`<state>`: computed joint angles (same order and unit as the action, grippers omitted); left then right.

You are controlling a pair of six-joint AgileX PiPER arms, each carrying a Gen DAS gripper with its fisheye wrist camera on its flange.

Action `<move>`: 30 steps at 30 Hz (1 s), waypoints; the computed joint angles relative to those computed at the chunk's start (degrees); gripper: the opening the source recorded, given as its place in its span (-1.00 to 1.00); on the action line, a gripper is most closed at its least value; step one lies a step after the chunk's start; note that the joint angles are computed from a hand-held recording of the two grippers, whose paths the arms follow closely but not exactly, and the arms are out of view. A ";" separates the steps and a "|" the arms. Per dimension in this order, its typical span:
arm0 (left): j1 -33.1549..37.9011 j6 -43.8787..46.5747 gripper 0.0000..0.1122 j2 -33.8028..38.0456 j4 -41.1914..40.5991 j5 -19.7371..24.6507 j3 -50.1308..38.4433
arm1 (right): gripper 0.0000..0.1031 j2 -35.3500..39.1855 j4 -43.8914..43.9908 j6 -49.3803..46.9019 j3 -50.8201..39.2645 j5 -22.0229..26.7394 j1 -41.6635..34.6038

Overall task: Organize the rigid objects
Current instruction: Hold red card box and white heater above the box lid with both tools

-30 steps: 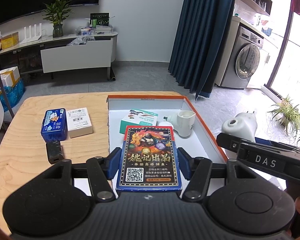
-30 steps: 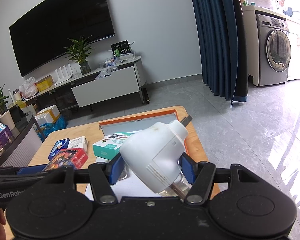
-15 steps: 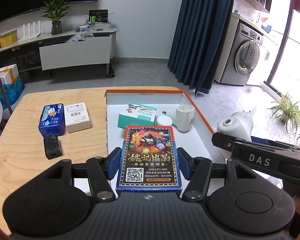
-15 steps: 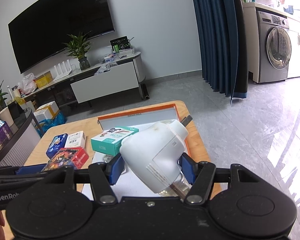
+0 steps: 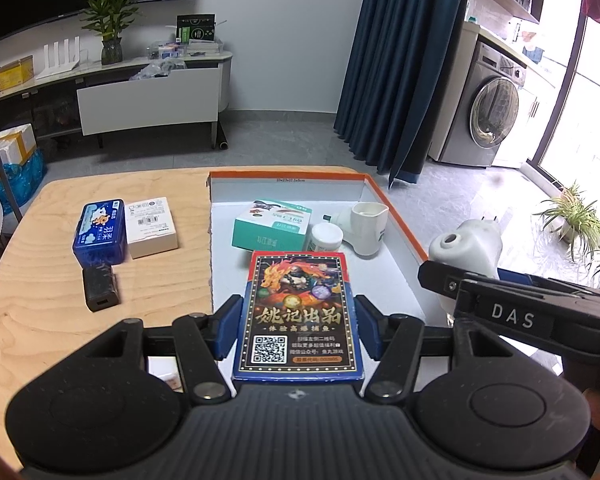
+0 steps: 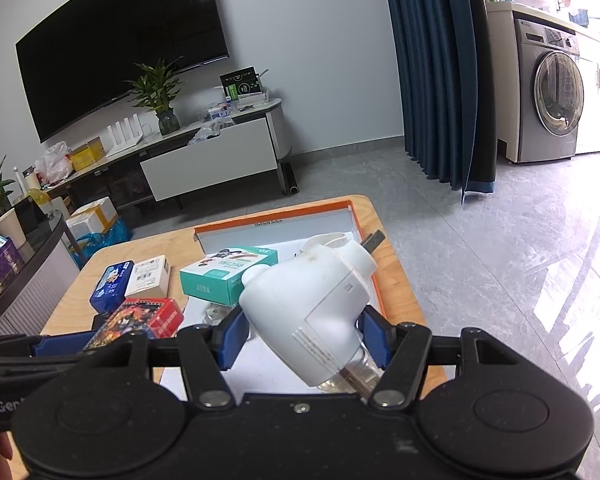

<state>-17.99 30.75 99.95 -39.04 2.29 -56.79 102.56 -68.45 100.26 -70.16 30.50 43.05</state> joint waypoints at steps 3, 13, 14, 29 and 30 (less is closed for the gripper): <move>-0.08 1.58 0.07 -0.07 -1.56 -0.08 0.23 | 0.39 0.04 -0.43 0.49 0.17 -0.09 0.01; -0.32 -2.89 0.07 0.02 2.63 0.00 0.17 | 0.39 0.48 -0.75 1.13 0.14 0.05 0.33; -0.32 -2.90 0.07 0.08 2.64 -0.05 0.17 | 0.39 0.53 -0.94 1.43 0.21 0.04 0.40; -0.22 3.43 0.07 0.71 -3.62 0.29 -0.13 | 0.39 1.21 -1.03 1.92 0.05 -0.11 0.28; -0.29 3.82 0.07 0.72 -4.01 0.29 -0.10 | 0.39 1.15 -1.01 1.92 0.17 -0.08 0.25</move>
<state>-18.28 34.57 100.67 -43.05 2.58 -56.89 103.71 -69.46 102.17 -69.99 30.42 43.29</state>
